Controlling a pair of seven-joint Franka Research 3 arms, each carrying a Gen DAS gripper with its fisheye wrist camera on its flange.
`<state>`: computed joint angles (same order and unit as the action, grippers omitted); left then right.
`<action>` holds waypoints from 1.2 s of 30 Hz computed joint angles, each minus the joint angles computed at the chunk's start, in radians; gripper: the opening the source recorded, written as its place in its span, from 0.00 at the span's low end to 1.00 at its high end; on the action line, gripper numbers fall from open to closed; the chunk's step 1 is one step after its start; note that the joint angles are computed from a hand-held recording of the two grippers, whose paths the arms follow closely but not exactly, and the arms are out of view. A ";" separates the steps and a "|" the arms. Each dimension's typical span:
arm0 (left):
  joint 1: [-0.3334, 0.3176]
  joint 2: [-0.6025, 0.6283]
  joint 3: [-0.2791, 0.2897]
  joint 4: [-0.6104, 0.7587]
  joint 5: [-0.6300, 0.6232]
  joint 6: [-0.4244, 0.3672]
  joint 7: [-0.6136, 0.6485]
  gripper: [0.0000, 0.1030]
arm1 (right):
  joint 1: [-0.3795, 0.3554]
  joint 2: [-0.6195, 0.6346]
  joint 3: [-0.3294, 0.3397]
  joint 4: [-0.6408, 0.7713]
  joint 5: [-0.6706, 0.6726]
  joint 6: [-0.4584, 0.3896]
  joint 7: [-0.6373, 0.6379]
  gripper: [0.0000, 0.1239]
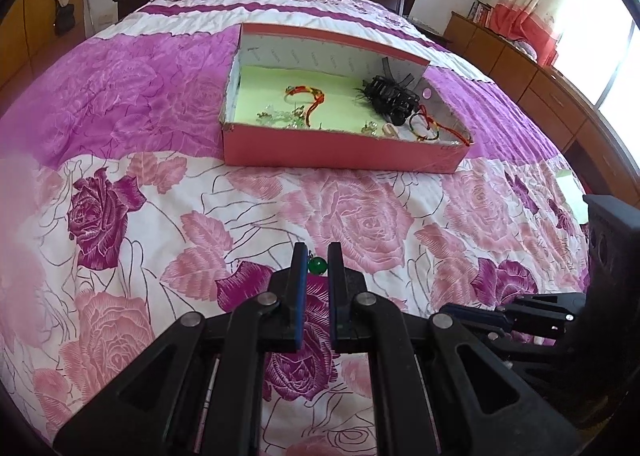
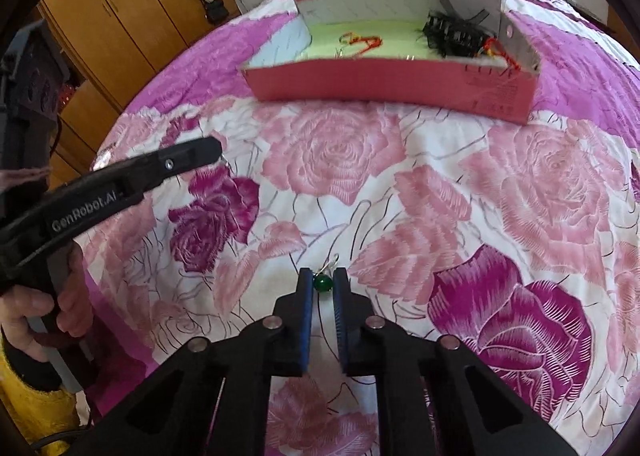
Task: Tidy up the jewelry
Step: 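Carry both green-bead earrings with both tools into the box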
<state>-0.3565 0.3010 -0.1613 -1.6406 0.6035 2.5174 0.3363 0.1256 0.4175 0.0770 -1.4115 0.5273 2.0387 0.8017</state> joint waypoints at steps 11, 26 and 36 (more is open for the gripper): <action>-0.032 0.012 0.026 0.060 0.113 0.007 -0.058 0.01 | -0.033 -0.035 0.026 -0.025 0.162 0.122 -0.070 0.09; -0.064 0.107 0.076 0.221 0.266 -0.023 -0.092 0.01 | -0.025 0.068 0.060 0.129 0.246 0.264 -0.066 0.09; -0.097 0.203 0.156 0.362 0.412 -0.052 -0.155 0.01 | -0.003 0.229 0.110 0.342 0.225 0.383 -0.043 0.09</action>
